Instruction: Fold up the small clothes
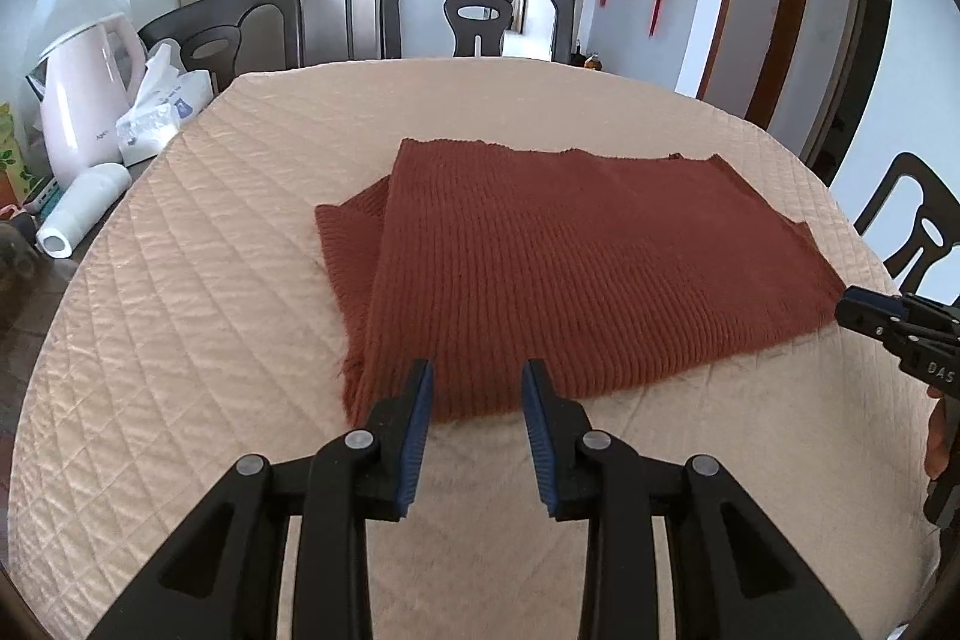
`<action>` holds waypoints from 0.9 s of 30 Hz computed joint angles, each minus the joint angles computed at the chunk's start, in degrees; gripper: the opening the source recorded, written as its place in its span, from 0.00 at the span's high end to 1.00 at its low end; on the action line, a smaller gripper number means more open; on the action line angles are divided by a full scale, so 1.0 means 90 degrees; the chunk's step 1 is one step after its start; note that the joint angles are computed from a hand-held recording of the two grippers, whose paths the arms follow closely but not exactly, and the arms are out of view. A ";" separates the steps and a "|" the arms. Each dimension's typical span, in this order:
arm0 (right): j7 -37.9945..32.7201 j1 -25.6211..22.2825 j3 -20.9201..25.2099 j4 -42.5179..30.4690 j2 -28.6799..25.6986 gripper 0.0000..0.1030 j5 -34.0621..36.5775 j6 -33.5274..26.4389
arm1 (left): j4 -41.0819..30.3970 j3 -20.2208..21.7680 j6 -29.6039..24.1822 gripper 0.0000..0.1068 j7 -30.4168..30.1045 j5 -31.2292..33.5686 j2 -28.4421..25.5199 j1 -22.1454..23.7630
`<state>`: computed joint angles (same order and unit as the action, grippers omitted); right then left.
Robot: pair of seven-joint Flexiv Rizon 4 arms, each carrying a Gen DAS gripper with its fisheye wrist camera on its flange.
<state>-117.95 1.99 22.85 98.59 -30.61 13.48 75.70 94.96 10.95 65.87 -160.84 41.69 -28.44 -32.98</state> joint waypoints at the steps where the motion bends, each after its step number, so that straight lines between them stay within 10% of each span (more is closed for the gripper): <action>1: -0.0075 -0.0079 0.0079 0.0058 0.0050 0.68 0.0060 -0.0015 | 0.0051 0.0023 -0.0040 0.69 -0.0047 0.0032 0.0040 -0.0048; 27: 0.0985 0.0450 -0.0646 0.1529 0.0494 0.66 -0.1271 0.0973 | 0.0548 -0.0549 -0.0851 0.58 -0.0524 0.0386 0.0417 0.0055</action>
